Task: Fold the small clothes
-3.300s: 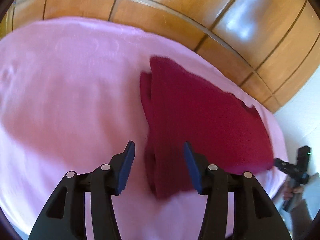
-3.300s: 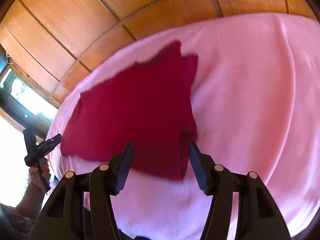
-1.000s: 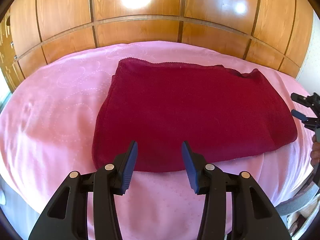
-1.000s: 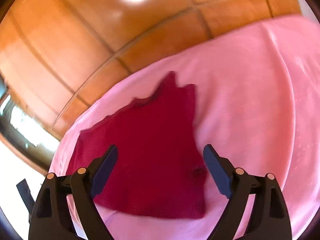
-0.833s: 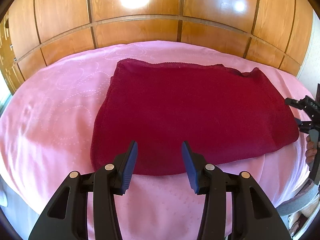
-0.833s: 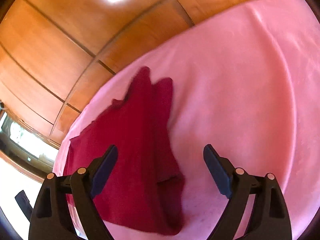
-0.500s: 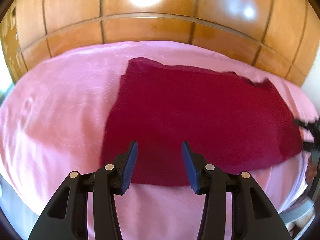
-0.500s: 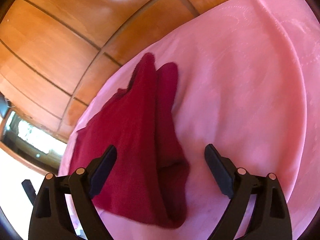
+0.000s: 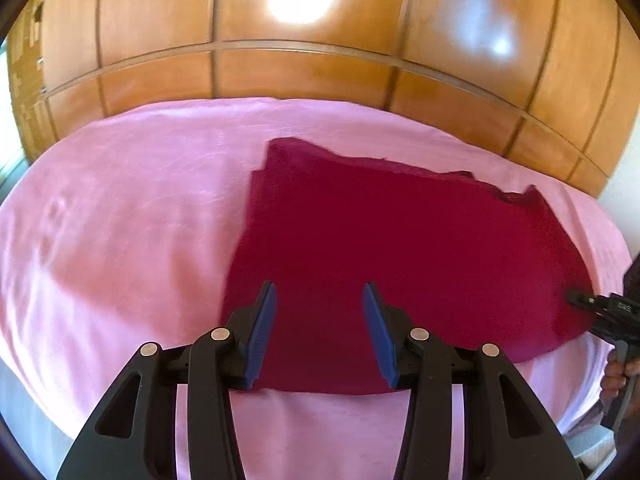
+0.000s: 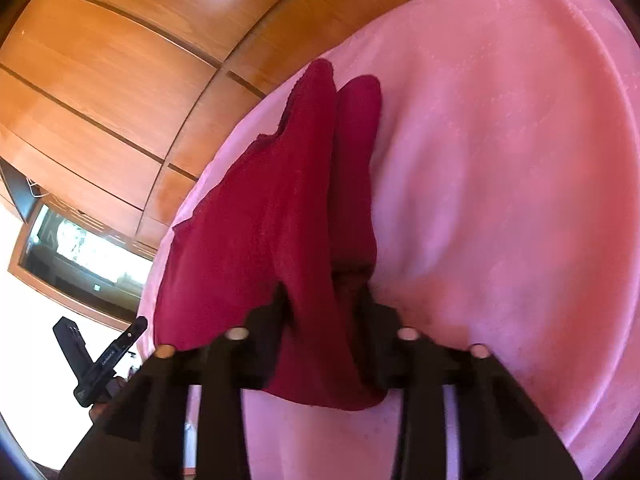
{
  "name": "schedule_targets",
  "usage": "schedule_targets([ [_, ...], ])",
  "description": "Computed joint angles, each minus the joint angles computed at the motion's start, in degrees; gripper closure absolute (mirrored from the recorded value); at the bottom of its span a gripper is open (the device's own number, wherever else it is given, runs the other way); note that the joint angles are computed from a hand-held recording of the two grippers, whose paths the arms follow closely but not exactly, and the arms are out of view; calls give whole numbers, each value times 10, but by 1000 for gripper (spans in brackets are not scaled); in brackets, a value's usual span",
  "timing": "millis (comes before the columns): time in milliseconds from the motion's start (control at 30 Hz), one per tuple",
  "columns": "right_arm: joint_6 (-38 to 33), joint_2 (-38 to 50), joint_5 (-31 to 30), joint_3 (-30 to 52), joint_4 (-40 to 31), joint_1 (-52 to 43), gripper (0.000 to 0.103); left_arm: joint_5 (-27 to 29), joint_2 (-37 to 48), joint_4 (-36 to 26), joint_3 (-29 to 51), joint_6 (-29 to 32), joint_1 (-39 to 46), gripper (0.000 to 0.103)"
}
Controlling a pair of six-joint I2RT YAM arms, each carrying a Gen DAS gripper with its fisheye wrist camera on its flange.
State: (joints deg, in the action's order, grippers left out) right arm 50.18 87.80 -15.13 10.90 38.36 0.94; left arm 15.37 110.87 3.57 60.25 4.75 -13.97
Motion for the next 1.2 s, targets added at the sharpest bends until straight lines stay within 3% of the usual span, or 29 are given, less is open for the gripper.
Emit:
schedule_targets([
  [100,4,-48,20,14,-43,22,83,78,26,-61,47,16,7,59],
  [200,-6,-96,20,52,-95,44,85,109,52,-96,81,26,9,59],
  [400,-33,-68,29,193,-161,112,86,180,128,-177,170,24,29,59],
  [500,-39,-9,13,278,-153,144,86,218,144,-196,187,14,44,59],
  [633,-75,126,-2,446,-206,199,86,311,143,-205,196,-20,95,59],
  [800,-108,301,-10,645,-308,255,86,432,163,-253,246,-43,175,54],
  [967,-159,406,44,788,-434,303,86,463,188,-293,294,-44,206,50],
  [1033,-178,418,71,806,-448,314,79,464,206,-324,328,-41,201,42],
  [1100,-190,407,76,788,-419,321,51,463,215,-336,342,-41,192,42],
  [1200,-214,373,81,742,-389,338,35,454,233,-376,386,-24,174,42],
])
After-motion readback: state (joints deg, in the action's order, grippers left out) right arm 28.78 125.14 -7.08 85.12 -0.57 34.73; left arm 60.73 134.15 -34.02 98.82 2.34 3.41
